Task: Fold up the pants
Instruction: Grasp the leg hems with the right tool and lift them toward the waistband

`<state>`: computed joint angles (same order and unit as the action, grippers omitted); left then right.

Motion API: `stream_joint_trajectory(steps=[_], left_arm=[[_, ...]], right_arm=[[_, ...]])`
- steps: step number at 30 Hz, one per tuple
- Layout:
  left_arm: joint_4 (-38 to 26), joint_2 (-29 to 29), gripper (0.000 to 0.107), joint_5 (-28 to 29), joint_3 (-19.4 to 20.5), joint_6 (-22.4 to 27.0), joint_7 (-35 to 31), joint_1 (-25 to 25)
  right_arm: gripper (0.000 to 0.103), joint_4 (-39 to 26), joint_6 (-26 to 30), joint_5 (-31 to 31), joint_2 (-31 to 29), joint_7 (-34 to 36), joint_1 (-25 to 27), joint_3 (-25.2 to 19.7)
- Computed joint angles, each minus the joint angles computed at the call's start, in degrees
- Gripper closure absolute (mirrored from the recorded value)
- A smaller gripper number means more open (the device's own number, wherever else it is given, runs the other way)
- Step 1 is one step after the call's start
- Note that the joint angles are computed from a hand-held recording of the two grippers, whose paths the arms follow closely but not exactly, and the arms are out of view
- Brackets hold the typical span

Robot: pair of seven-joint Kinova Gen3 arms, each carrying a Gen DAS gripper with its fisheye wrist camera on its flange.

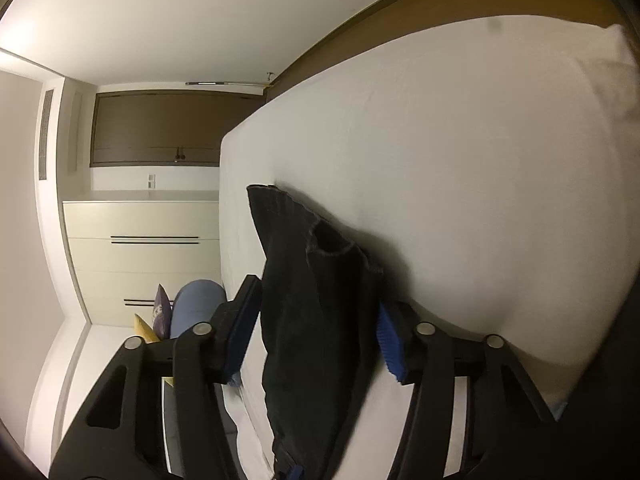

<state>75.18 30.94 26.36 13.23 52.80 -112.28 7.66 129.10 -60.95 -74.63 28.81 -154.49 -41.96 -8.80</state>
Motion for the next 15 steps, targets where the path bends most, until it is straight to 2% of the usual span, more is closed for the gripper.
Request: stream_joint_trajectory(steps=[2,3,5,7,8,10,12,15], left_arm=[[-0.35,0.26,0.015,0.09,-0.01,0.68,0.01,-0.27],[-0.42,0.23,0.015,-0.38,-0.23,0.75,0.18,0.08],[-0.48,0.17,0.015,-1.36,-0.57,0.49,0.58,0.98],[-0.18,0.02,0.013,-1.88,-0.62,0.00,0.73,1.44],[0.01,0.00,0.012,-1.83,-0.50,-0.20,0.65,1.39],[-0.02,0.17,0.011,-1.70,-0.34,-0.38,0.97,1.54],[-0.17,0.34,0.011,-1.53,-0.17,-0.19,1.00,1.40],[-0.18,0.57,0.011,-0.52,0.32,0.06,0.56,0.65]], right_arm=[[0.073,-0.04,-0.53,3.20,0.72,-0.13,3.75,-2.48],[0.076,-0.09,-1.76,4.40,1.53,-1.18,6.36,-5.14],[0.091,-0.94,-4.16,4.23,2.97,-1.20,10.89,-10.43],[0.094,-2.41,-6.49,0.56,3.41,2.26,12.98,-14.91],[0.094,-3.07,-6.58,-1.42,2.89,4.50,12.82,-15.67],[0.095,-4.59,-4.25,-4.38,1.82,9.16,11.56,-14.00],[0.095,-5.40,-0.11,-8.10,-0.50,13.82,7.51,-8.93],[0.095,-7.23,5.72,-10.48,-2.04,20.81,2.79,-0.97]])
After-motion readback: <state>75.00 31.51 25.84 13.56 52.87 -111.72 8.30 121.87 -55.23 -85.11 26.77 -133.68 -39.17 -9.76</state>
